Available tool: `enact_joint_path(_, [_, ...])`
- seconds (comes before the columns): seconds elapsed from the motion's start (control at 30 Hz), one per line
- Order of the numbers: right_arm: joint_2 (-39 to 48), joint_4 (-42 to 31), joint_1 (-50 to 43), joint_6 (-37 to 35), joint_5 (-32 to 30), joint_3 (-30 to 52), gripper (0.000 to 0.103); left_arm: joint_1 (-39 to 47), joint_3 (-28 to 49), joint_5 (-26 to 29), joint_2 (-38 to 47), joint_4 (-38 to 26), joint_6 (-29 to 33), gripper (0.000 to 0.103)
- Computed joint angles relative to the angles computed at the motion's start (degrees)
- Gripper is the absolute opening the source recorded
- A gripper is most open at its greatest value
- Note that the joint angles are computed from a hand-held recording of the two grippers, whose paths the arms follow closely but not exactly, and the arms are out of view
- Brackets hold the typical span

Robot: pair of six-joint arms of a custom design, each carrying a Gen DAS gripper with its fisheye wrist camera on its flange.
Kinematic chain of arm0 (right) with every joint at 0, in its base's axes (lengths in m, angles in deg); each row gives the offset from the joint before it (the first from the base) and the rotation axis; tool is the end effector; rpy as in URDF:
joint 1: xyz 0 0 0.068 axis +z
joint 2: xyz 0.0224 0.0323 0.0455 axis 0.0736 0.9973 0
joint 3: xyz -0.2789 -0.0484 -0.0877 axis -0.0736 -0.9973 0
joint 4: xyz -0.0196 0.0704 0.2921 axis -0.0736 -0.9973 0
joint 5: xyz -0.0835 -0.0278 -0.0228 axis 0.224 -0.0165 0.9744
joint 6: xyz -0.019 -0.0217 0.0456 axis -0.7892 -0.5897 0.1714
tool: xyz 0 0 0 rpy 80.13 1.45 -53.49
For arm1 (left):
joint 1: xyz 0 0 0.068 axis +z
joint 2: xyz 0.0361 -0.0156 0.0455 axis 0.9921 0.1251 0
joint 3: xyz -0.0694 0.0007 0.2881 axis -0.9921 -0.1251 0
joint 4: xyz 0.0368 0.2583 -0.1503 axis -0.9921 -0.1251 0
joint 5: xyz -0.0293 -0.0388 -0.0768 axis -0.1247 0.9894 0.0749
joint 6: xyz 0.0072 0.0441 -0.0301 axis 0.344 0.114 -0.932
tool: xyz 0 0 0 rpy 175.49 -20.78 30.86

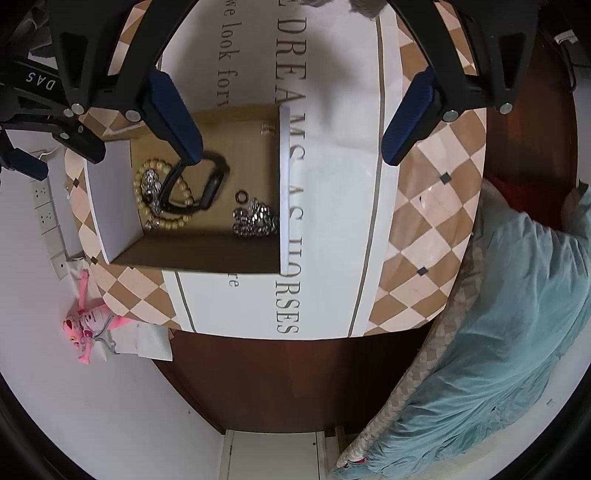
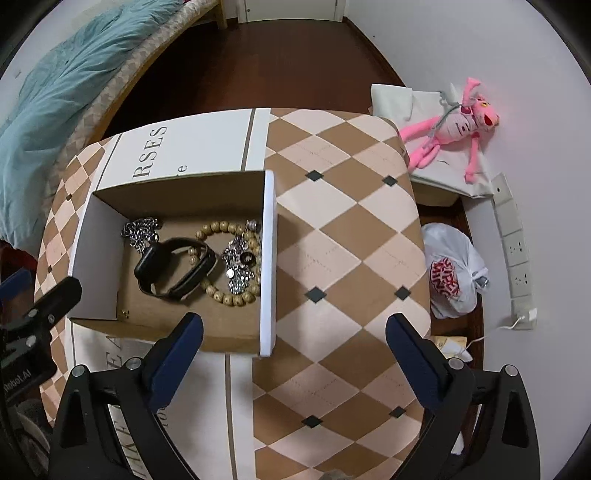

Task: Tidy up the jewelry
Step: 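Lift both tools up and away from the box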

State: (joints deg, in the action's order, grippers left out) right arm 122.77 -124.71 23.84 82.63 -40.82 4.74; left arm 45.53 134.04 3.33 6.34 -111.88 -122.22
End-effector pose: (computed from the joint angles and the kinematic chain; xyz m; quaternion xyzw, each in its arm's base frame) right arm 0.3685 0.1316 0.1701 -0.1728 0.9771 0.0256 0.1218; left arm 0.2745 -0.1955 0.1880 -0.1738 0.9680 0.0320 0.1781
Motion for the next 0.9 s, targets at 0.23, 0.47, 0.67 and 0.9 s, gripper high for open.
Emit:
enact_joint_path(0.23, [-9.18,1.55,0.05,1.26,0.91,-6.08,0.101,-4.79,-0.65,-3.52,-4.48,-4.02,-5.19,0.099])
enact_joint_path(0.47, [-25.21,-1.12,-1.04,0.90,0.36,-12.40,0.101,-13.34,4.01,-10.08,-9.21,-16.03,-14.27,0.099])
enact_joint_path(0.67, [-39.32,-8.23,-2.60,0.01,-0.56,-13.15,0.101,-22.40,10.69,-15.81,-12.11,-28.38,-24.30,0.099])
enact_joint_path(0.9, [-50.60,-16.78,-3.62,-0.39,-1.21,-8.60,0.101,-32.31,22.29,-22.46,-10.03,-43.82,-35.28,0.099])
